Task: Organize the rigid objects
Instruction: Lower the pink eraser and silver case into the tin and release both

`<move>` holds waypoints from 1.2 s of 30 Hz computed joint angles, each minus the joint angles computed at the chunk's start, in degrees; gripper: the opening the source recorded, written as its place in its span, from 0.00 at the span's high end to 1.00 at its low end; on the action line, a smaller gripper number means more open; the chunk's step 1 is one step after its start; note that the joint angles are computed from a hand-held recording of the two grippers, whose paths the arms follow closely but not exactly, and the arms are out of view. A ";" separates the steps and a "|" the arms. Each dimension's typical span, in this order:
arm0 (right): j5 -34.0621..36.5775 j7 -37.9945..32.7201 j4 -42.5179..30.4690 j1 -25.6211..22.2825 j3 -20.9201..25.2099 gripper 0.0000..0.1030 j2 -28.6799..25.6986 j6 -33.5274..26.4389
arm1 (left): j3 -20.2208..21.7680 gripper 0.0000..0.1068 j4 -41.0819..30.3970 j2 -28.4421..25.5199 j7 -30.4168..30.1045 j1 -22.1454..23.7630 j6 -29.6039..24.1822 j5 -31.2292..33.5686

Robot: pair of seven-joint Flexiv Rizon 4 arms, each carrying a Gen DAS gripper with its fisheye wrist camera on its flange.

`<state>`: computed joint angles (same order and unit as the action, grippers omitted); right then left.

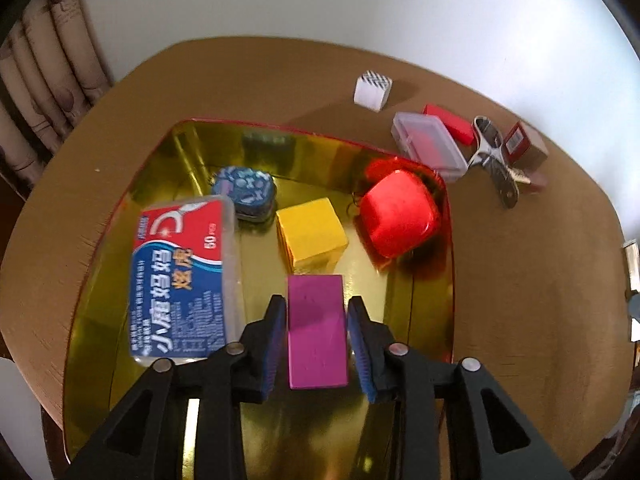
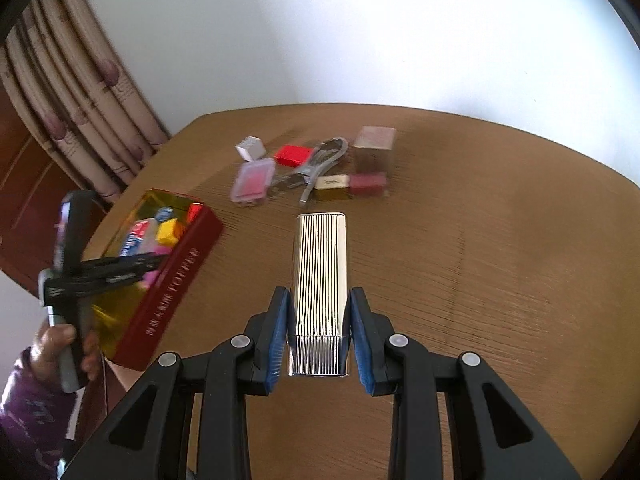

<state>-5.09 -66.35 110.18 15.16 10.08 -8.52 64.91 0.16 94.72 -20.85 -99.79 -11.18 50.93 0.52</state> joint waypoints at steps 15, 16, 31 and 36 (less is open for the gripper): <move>16.26 -17.08 -22.71 7.12 8.98 0.73 -13.15 -11.57 | 7.74 0.37 20.53 27.14 -42.08 -0.59 2.72 32.93; 16.45 -17.31 -24.40 7.98 9.14 0.73 -14.53 -12.79 | 8.18 0.37 22.48 27.88 -40.47 0.04 4.02 30.65; 8.68 -12.83 -40.17 18.79 5.41 0.72 -29.48 -23.69 | 3.87 0.37 32.10 30.12 -29.77 9.35 14.28 17.35; 7.87 -11.30 -39.26 18.91 5.63 0.61 -29.32 -21.40 | 2.74 0.37 34.15 30.35 -25.23 11.33 16.07 10.97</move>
<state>2.78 -77.65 70.92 34.07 15.71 -37.84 43.51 2.89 128.87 9.51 -125.02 0.15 67.00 11.50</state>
